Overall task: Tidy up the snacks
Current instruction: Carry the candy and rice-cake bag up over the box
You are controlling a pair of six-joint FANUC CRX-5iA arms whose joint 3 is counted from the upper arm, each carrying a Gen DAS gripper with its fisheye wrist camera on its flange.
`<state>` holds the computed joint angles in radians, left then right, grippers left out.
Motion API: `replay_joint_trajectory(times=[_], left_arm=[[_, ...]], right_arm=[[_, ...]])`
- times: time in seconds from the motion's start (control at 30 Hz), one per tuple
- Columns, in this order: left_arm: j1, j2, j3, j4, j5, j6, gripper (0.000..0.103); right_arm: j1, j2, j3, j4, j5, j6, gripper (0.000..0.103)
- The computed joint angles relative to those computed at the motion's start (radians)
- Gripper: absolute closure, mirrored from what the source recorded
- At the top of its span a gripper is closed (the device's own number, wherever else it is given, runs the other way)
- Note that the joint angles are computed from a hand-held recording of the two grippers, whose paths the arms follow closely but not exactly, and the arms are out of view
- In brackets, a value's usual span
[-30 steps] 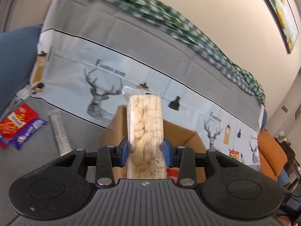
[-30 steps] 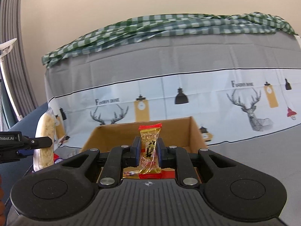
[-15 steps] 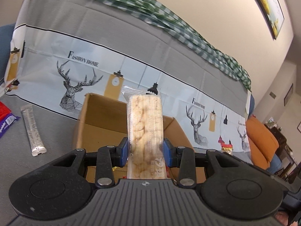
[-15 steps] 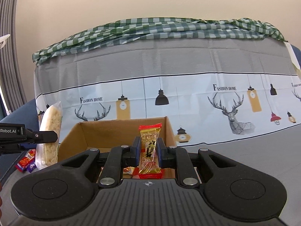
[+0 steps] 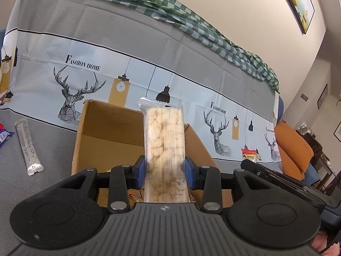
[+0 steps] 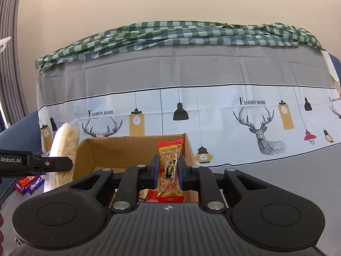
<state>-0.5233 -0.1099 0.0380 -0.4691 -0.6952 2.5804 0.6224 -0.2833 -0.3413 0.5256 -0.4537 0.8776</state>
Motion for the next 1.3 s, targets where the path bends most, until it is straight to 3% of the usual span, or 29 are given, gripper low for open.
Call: replay_joint_trajectory(times=[1.3], left_arm=[[-0.007, 0.027, 0.006, 0.027, 0.036, -0.060, 0.062]], right_arm=[[0.009, 0.012, -0.004, 0.035, -0.008, -0.002, 0.085]])
